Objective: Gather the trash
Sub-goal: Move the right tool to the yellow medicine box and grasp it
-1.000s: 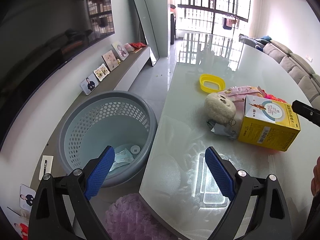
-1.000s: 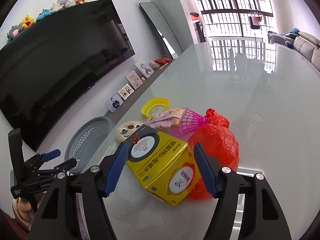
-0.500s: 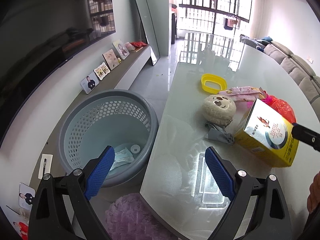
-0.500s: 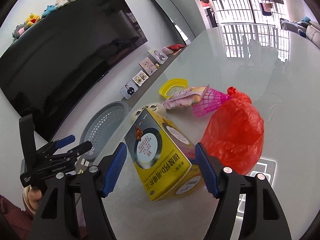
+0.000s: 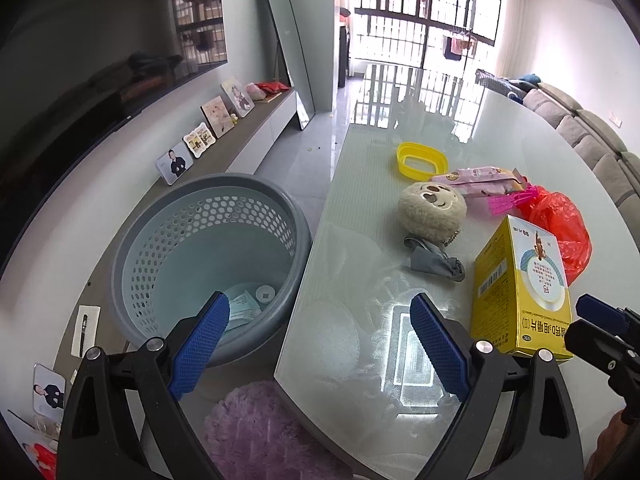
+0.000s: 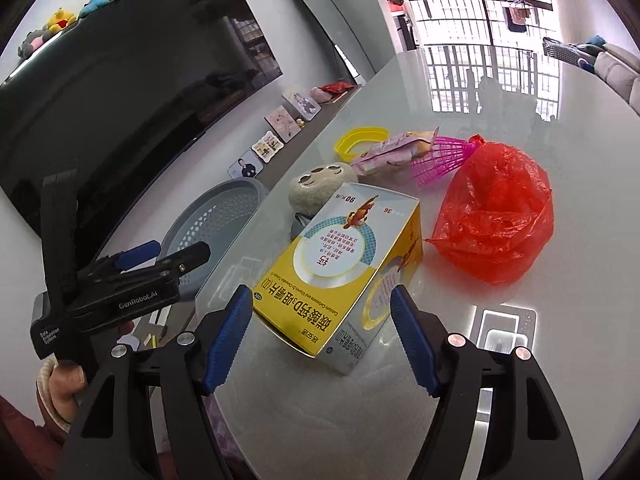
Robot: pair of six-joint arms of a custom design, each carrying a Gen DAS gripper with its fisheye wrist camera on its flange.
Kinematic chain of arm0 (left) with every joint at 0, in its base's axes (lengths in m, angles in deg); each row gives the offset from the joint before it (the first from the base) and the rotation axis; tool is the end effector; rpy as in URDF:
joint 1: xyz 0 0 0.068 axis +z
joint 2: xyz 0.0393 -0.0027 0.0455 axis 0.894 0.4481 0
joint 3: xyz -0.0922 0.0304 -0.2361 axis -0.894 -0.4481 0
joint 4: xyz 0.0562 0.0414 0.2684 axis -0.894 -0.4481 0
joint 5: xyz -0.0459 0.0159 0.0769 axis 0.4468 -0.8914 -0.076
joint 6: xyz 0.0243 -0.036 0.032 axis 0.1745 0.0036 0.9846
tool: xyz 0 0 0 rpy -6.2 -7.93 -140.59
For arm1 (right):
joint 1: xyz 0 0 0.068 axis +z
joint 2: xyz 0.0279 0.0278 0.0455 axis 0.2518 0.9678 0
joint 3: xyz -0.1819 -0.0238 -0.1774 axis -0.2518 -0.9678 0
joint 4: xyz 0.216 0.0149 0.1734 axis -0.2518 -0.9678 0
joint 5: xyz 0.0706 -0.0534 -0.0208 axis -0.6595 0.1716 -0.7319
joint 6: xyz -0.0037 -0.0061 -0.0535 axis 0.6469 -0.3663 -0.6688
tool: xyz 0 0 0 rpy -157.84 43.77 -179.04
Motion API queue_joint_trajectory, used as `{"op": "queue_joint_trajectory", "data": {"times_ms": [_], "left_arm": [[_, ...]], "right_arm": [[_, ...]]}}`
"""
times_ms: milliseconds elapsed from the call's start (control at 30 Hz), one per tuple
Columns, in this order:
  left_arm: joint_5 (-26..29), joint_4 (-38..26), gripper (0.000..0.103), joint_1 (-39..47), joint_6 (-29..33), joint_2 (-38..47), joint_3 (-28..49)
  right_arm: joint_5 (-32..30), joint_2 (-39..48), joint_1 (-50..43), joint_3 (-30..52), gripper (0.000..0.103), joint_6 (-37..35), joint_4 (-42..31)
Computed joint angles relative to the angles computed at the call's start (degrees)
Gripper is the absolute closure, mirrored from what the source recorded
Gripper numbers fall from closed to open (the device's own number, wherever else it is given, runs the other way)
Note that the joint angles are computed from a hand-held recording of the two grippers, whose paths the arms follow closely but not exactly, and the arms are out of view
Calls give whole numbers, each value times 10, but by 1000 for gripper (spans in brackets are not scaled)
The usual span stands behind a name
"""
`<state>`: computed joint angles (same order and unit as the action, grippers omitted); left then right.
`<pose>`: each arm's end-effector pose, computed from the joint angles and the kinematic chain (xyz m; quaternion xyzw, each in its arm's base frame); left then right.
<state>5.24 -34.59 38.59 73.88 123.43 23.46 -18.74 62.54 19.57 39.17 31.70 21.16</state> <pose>0.1818 -0.0813 0.1833 0.1565 0.9228 -0.0572 0.3474 0.1176 0.0150 0.1828 0.0978 0.9175 0.1438 0.3576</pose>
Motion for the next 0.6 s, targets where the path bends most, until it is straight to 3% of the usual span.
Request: {"op": "queue_joint_trajectory", "data": {"times_ms": [67, 433, 600], "left_arm": [[2, 4, 13, 6, 3, -1, -4], [48, 29, 13, 80, 42, -15, -28], [89, 38, 13, 126, 71, -14, -35]], "right_arm": [[54, 28, 40, 15, 35, 45, 0], [215, 269, 159, 111, 35, 216, 55], [245, 362, 162, 151, 33, 255, 54]]}}
